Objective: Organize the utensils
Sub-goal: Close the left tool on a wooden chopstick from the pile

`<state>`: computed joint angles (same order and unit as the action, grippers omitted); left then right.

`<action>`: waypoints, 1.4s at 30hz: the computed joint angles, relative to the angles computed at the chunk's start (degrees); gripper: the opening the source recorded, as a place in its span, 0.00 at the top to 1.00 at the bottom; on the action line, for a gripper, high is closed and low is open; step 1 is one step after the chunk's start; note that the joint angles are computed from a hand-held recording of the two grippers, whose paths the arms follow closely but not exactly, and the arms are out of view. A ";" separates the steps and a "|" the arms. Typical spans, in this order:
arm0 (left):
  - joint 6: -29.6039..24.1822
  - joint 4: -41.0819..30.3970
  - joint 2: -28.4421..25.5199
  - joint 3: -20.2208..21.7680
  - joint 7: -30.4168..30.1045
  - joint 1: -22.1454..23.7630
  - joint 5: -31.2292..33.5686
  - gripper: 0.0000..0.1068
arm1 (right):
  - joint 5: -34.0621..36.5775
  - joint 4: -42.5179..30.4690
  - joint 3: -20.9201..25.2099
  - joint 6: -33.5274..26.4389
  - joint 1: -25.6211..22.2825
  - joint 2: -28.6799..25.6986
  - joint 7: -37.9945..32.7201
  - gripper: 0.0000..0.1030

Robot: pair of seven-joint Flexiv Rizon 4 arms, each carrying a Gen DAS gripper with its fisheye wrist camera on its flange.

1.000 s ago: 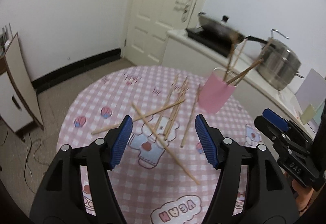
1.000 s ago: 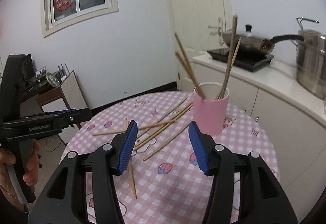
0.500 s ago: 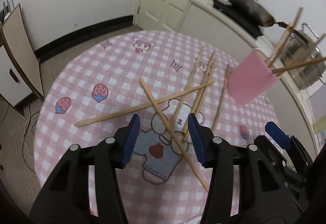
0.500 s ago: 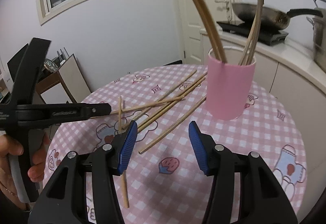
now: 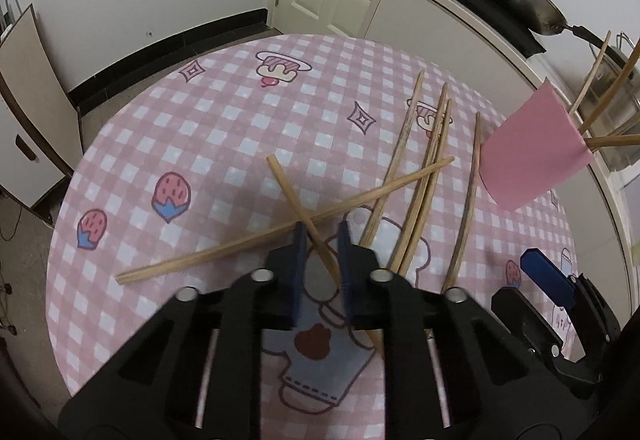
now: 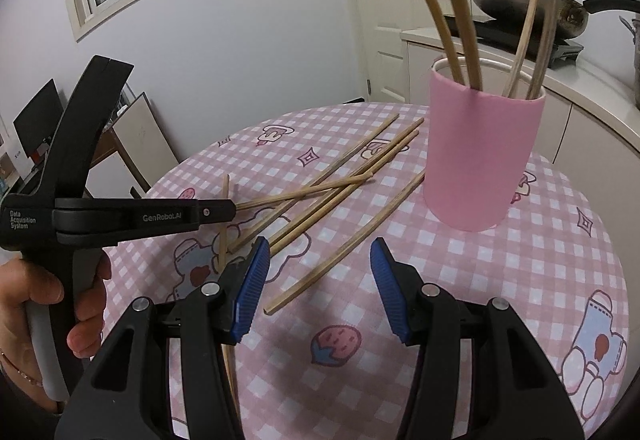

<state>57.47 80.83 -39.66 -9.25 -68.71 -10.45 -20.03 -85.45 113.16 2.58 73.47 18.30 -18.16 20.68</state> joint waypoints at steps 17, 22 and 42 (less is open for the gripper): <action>0.59 2.32 2.01 -2.73 3.64 3.02 -6.59 0.95 | 5.90 -3.17 -1.97 1.06 2.31 -3.12 -1.33 0.52; -1.54 1.46 1.54 -1.89 3.02 2.23 -5.54 0.95 | 5.25 -2.80 -2.39 1.87 2.29 -2.99 -0.95 0.52; 0.16 -2.50 -1.26 2.08 -4.38 -1.64 2.28 0.67 | 3.09 -0.81 -2.05 3.51 0.42 -2.03 0.02 0.52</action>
